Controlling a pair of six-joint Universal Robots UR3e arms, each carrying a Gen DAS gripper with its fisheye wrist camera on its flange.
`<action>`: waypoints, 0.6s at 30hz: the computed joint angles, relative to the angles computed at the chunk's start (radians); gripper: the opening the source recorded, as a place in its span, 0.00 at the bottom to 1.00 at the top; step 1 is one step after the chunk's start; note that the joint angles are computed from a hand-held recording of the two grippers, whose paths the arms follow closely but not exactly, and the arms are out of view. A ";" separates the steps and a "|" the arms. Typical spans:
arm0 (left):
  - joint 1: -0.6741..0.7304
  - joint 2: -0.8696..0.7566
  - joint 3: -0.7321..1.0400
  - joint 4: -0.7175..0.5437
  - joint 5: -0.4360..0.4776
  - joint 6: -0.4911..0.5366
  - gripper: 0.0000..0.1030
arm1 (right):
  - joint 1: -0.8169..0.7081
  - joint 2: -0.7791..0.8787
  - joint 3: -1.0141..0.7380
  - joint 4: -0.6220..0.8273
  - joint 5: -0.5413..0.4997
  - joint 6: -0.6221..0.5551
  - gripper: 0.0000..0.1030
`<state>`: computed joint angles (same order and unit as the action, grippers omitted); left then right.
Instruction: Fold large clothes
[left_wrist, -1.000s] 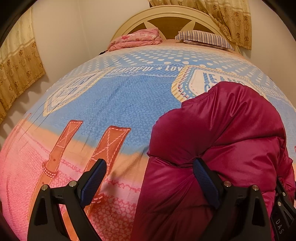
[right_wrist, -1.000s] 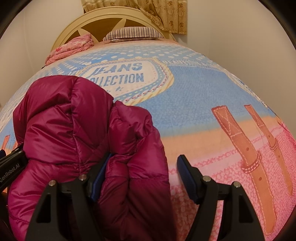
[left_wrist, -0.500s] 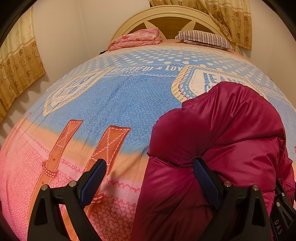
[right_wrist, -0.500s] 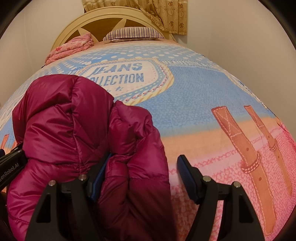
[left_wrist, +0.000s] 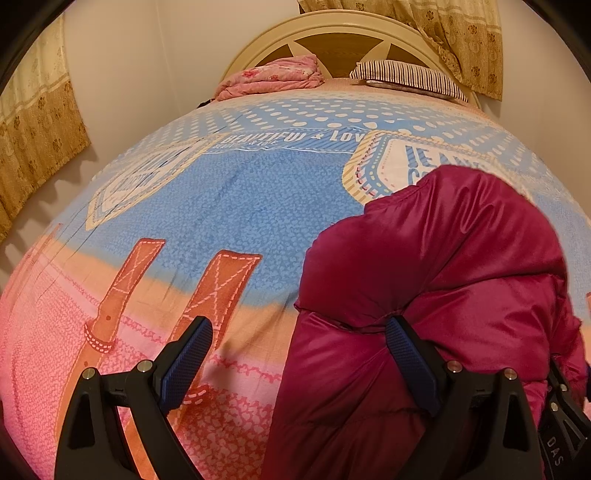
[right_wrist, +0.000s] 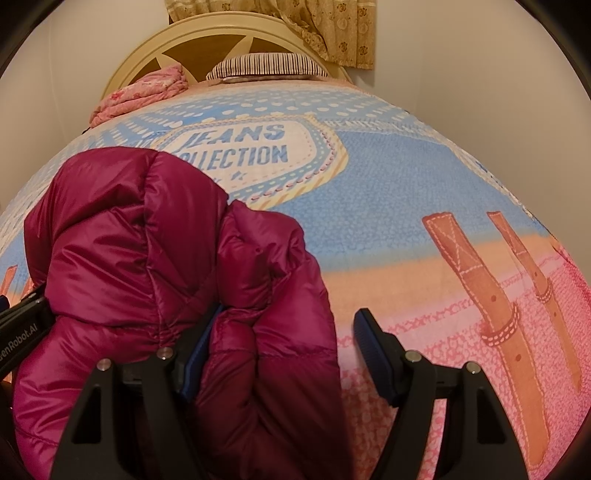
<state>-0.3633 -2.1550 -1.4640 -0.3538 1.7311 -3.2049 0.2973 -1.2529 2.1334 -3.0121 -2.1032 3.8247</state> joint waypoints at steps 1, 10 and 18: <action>0.013 0.015 -0.001 -0.017 -0.023 -0.006 0.92 | -0.007 -0.008 0.008 -0.007 0.013 -0.007 0.72; 0.002 0.044 0.064 -0.036 -0.042 0.009 0.93 | 0.056 -0.117 -0.103 0.092 -0.110 -0.070 0.77; -0.018 -0.027 0.094 -0.048 -0.049 0.045 0.93 | -0.043 0.010 -0.161 0.078 0.085 -0.069 0.78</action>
